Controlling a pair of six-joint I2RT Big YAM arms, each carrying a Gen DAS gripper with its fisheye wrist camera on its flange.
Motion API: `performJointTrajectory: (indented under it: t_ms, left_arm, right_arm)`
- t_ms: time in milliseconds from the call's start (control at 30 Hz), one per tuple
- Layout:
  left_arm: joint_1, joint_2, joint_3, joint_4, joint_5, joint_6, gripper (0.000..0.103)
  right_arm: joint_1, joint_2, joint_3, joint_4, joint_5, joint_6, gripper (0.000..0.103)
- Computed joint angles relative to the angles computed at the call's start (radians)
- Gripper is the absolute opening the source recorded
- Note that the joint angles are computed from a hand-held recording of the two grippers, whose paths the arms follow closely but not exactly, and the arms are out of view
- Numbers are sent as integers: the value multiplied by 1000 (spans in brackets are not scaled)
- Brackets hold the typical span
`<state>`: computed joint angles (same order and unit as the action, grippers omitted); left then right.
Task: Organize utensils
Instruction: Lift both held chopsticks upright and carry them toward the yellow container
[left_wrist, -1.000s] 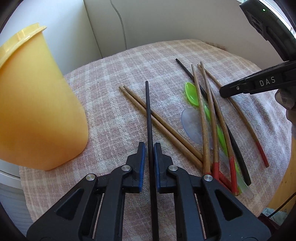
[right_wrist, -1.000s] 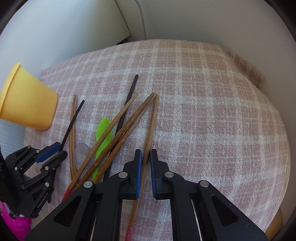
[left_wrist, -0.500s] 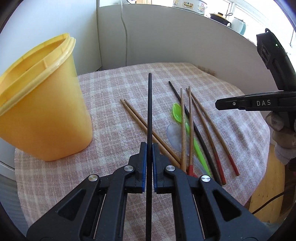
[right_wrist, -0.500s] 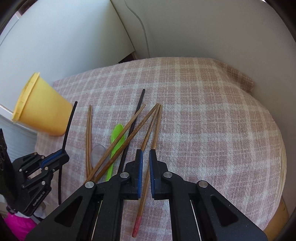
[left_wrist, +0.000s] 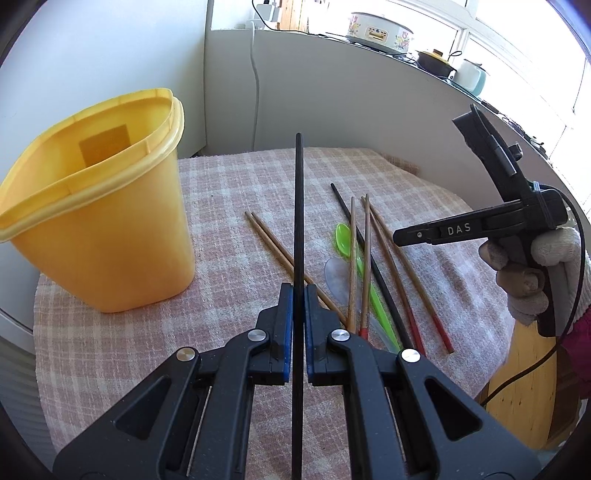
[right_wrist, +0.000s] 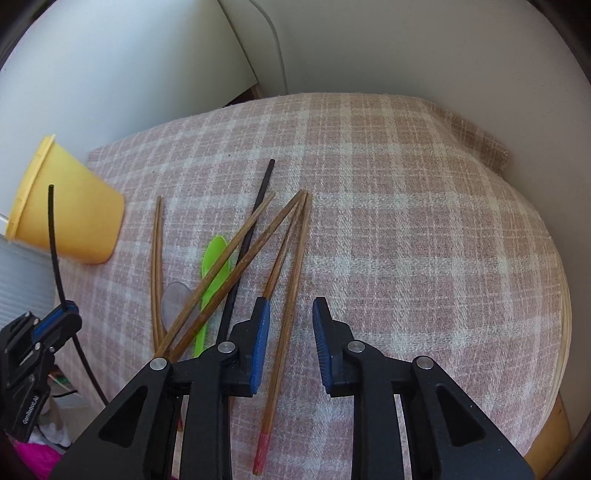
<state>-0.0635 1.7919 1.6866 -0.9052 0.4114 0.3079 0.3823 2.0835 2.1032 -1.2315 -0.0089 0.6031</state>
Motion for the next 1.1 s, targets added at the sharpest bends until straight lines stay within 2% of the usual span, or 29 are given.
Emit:
performJointTrajectory:
  t_ms: [133, 233, 300, 367, 467, 667, 767, 867, 1100]
  left_arm:
    - [-1, -2, -3, 5, 1, -1, 3]
    - [1, -3, -5, 9, 5, -2, 3]
    - [3, -5, -6, 11, 10, -6, 3]
    - [8, -9, -8, 11, 20, -11, 3]
    - [20, -26, -16, 17, 44, -20, 3]
    - [53, -72, -30, 51, 100, -45, 3]
    - [67, -94, -36, 74, 117, -50, 3]
    - [81, -112, -42, 99, 126, -59, 3]
    - [103, -125, -26, 123, 151, -83, 3]
  right_arm:
    - [-7, 51, 72, -46, 8, 2, 21]
    - [-11, 101, 149, -102, 17, -12, 16]
    - [-8, 116, 170, -107, 48, -27, 8]
    - [-6, 120, 180, -110, 51, -33, 6]
    - [-12, 83, 113, -46, 10, 3, 4]
    - [7, -119, -144, 125, 24, 21, 4]
    - [39, -203, -216, 177, 62, 24, 4]
    - [73, -260, -248, 211, 118, 21, 4]
    - [87, -237, -168, 226, 230, -18, 4]
